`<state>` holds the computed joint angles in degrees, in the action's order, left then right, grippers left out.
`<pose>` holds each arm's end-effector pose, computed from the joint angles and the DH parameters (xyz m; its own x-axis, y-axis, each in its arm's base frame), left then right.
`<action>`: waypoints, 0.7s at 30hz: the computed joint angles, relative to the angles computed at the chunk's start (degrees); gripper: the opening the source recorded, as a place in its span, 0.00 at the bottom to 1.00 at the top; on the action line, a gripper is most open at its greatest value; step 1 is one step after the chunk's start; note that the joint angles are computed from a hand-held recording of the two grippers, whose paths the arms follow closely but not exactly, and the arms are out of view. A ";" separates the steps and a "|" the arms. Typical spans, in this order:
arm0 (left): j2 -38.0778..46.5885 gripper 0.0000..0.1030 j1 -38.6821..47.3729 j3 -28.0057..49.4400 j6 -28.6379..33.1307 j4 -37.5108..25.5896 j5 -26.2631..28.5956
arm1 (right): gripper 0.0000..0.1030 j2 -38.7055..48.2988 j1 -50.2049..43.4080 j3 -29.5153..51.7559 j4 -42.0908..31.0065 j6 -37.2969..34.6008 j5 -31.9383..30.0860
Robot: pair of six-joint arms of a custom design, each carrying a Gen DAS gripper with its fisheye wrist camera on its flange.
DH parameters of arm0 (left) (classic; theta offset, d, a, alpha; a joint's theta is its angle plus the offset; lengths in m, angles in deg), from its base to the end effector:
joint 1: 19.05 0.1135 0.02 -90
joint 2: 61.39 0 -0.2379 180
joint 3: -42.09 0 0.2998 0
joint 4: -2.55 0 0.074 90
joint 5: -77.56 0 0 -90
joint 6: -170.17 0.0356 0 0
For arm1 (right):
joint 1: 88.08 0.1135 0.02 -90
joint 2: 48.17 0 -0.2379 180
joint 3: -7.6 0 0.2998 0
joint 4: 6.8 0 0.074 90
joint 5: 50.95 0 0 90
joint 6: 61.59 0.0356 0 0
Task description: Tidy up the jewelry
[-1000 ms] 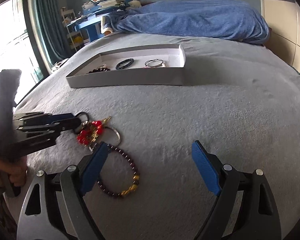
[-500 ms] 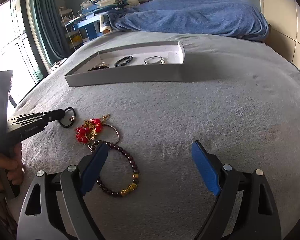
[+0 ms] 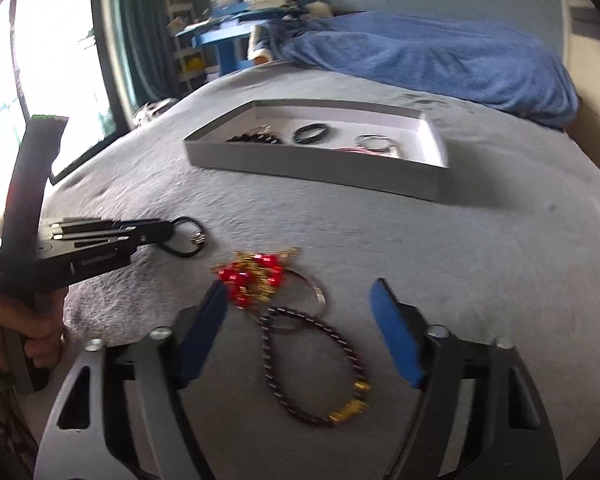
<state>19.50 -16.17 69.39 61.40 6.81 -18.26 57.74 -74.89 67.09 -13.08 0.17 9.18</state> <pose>0.2311 0.0152 0.0241 -0.6799 -0.3547 -0.6418 -0.3536 0.9253 -0.1369 0.3420 0.0984 0.0417 -0.4496 -0.5268 -0.7213 -0.7996 0.5972 0.0623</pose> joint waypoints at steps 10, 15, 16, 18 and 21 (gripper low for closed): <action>0.33 0.48 -2.08 0.21 0.59 0.26 -1.92 | 0.44 2.36 5.11 2.08 -3.16 -2.08 3.01; 1.53 0.48 -1.90 0.89 0.81 0.63 -1.64 | 0.20 3.19 5.43 2.29 -2.67 -1.84 3.71; 1.89 0.49 -1.95 1.13 0.93 0.64 -1.70 | 0.18 3.16 5.21 2.27 -2.66 -1.88 3.19; 2.53 0.49 -1.98 1.51 1.14 0.80 -1.76 | 0.10 2.59 4.43 1.72 -2.31 -2.00 1.44; 3.58 0.49 -1.55 2.25 1.70 1.03 -0.85 | 0.09 2.04 3.18 1.40 -1.88 -1.16 -0.90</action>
<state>23.08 -17.71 71.64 63.10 7.83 -19.11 59.78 -71.70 68.48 -14.96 -0.99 8.28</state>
